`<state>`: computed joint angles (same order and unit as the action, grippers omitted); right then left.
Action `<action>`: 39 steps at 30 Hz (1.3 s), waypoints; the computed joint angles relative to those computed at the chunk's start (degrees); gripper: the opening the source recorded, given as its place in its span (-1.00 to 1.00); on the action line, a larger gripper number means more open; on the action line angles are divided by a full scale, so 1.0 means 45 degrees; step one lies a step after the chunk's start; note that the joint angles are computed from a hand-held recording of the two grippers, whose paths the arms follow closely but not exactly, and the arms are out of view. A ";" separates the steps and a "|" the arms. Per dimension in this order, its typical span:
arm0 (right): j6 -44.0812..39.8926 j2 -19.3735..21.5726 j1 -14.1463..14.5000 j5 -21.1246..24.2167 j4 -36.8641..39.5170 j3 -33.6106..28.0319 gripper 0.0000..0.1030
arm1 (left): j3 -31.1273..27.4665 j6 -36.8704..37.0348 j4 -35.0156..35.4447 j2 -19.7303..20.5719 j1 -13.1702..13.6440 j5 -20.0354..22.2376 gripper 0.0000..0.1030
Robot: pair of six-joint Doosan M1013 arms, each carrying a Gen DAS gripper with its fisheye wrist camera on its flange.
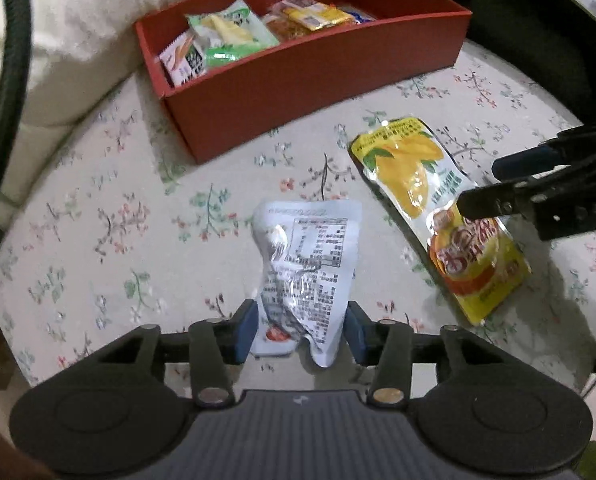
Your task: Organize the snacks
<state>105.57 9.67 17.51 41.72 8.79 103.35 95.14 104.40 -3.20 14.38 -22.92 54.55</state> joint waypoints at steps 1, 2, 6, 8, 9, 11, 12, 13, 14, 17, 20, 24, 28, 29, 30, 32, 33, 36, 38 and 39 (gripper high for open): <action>-0.0032 -0.0020 0.0021 -0.0090 -0.0038 0.0005 0.39 | -0.0046 -0.0185 0.0157 0.0089 -0.0075 -0.0012 0.00; 0.0065 -0.0003 0.0078 -0.0084 -0.0244 -0.0029 0.44 | -0.0091 -0.0368 0.0299 0.0181 -0.0142 -0.0026 0.04; 0.0220 0.0147 0.0185 0.0098 -0.0430 -0.0169 0.52 | -0.0289 -0.1154 -0.0001 0.0430 -0.0114 -0.0204 0.14; 0.0162 0.0162 0.0189 0.0130 -0.0341 -0.0194 0.52 | -0.0250 -0.1531 0.0035 0.0427 -0.0118 -0.0452 0.01; 0.0282 0.0175 0.0215 0.0123 -0.0481 -0.0206 0.52 | -0.0214 -0.1625 0.0062 0.0397 -0.0125 -0.0517 -0.02; 0.0396 0.0203 0.0208 0.0129 -0.0539 -0.0225 0.52 | -0.0105 -0.1910 0.0263 0.0306 -0.0158 -0.0638 -0.07; 0.0495 0.0176 0.0226 0.0144 -0.0627 -0.0225 0.52 | -0.0071 -0.2186 0.0441 0.0258 -0.0175 -0.0588 -0.11; 0.0564 0.0201 0.0237 0.0141 -0.0732 -0.0244 0.53 | -0.0063 -0.2477 0.0516 0.0222 -0.0148 -0.0420 -0.12; 0.0562 0.0217 0.0259 0.0165 -0.0738 -0.0264 0.54 | -0.0011 -0.2566 0.0365 0.0153 -0.0068 -0.0370 -0.13; 0.0309 0.0291 0.0377 0.0191 -0.0710 -0.0316 0.63 | 0.0178 -0.2582 -0.0391 -0.0124 0.0238 -0.0599 -0.14; 0.0405 0.0474 0.0657 0.0308 -0.1134 -0.0470 0.65 | 0.0158 -0.2515 -0.0990 -0.0313 0.0487 -0.0900 -0.13; 0.1222 0.0899 0.1155 0.0685 -0.2409 -0.0827 0.79 | 0.0132 -0.2154 -0.1779 -0.0445 0.0726 -0.1063 -0.13; 0.1879 0.0975 0.1558 0.0863 -0.4090 -0.0851 0.48 | 0.0138 -0.1900 -0.1940 -0.0492 0.0791 -0.1068 -0.12; 0.1913 0.0897 0.1522 0.0822 -0.4124 -0.0788 0.41 | 0.0170 -0.1856 -0.2005 -0.0522 0.0815 -0.1112 -0.12; 0.1934 0.0767 0.1423 0.0698 -0.3956 -0.0656 0.32 | 0.0147 -0.1779 -0.2089 -0.0516 0.0868 -0.1019 -0.12; 0.1957 0.0598 0.1296 0.0618 -0.3607 -0.0501 0.20 | 0.0138 -0.1589 -0.2367 -0.0532 0.0941 -0.0940 -0.12; 0.2003 0.0496 0.1258 0.0479 -0.3509 -0.0401 0.12 | 0.0149 -0.1615 -0.2393 -0.0552 0.0943 -0.1000 -0.11; 0.2294 0.0299 0.1168 0.0143 -0.3347 -0.0255 -0.11 | 0.0129 -0.1508 -0.2592 -0.0574 0.0940 -0.1061 -0.11; 0.2333 0.0204 0.1143 0.0006 -0.3346 -0.0197 -0.18 | 0.0153 -0.1552 -0.2587 -0.0611 0.0911 -0.1167 -0.11; 0.2416 0.0165 0.1181 -0.0102 -0.3485 -0.0153 -0.24 | 0.0138 -0.1518 -0.2630 -0.0600 0.0907 -0.1141 -0.11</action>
